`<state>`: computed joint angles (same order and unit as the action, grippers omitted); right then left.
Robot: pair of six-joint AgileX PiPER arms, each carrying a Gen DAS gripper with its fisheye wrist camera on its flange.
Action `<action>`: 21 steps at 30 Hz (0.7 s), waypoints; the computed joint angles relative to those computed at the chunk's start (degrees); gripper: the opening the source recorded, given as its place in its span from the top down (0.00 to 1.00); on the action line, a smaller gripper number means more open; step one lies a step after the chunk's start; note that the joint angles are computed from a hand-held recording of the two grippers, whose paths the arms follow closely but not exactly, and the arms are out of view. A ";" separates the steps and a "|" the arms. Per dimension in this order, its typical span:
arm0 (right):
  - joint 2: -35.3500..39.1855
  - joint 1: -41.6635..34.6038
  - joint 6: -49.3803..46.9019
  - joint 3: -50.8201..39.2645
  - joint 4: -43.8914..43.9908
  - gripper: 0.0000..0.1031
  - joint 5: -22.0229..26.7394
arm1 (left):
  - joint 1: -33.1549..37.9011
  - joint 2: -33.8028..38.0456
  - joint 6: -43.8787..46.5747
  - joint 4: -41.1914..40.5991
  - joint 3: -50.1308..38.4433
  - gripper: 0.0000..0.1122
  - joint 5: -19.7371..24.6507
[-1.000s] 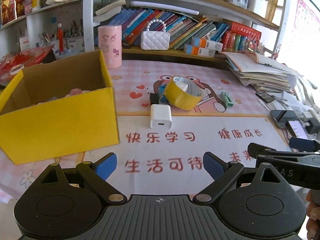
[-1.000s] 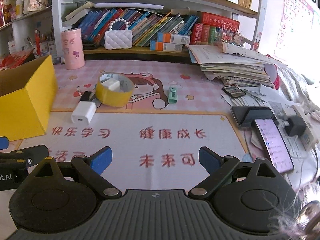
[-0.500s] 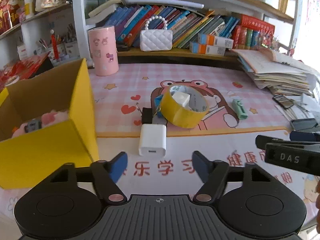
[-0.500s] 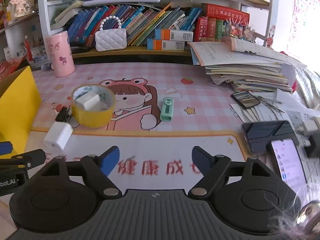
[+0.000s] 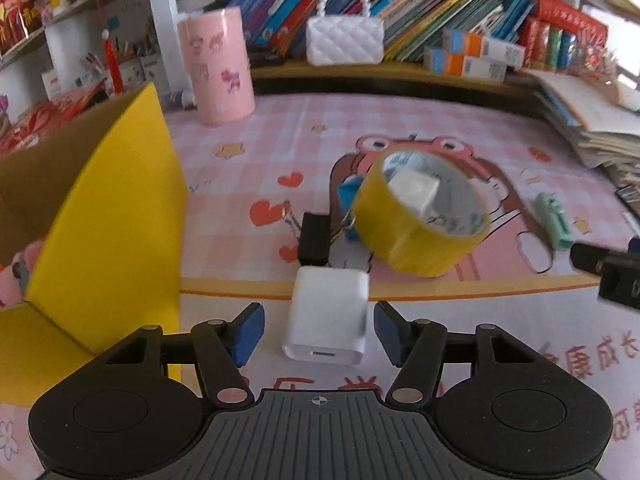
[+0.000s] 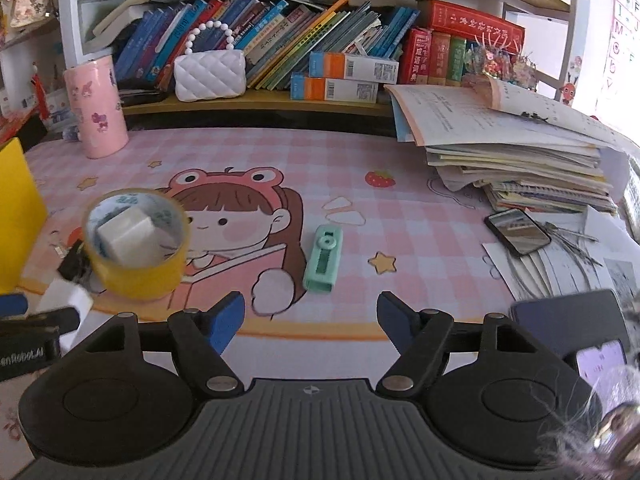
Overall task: Organize objects
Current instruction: 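Grasp the white charger with left tool while right grasps mint-green stapler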
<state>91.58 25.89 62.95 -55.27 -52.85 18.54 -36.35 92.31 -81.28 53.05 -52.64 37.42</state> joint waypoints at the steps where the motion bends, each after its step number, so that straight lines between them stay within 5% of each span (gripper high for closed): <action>1: 1.06 -0.63 -0.62 -0.86 0.27 0.32 -0.64 | 0.41 0.42 0.38 -0.56 -0.20 0.49 -0.15; 6: 6.26 -3.83 -10.69 -5.67 8.39 0.41 -3.58 | 1.85 1.23 1.98 -2.15 -0.24 0.60 -3.07; 16: 15.39 -6.82 -26.17 -15.83 21.83 0.57 -2.36 | 1.58 -3.17 1.05 -5.16 2.17 0.63 -3.90; 21: 17.11 -7.75 -27.95 -16.88 24.30 0.78 -3.27 | 1.40 -8.02 2.19 -8.87 4.59 0.63 -4.39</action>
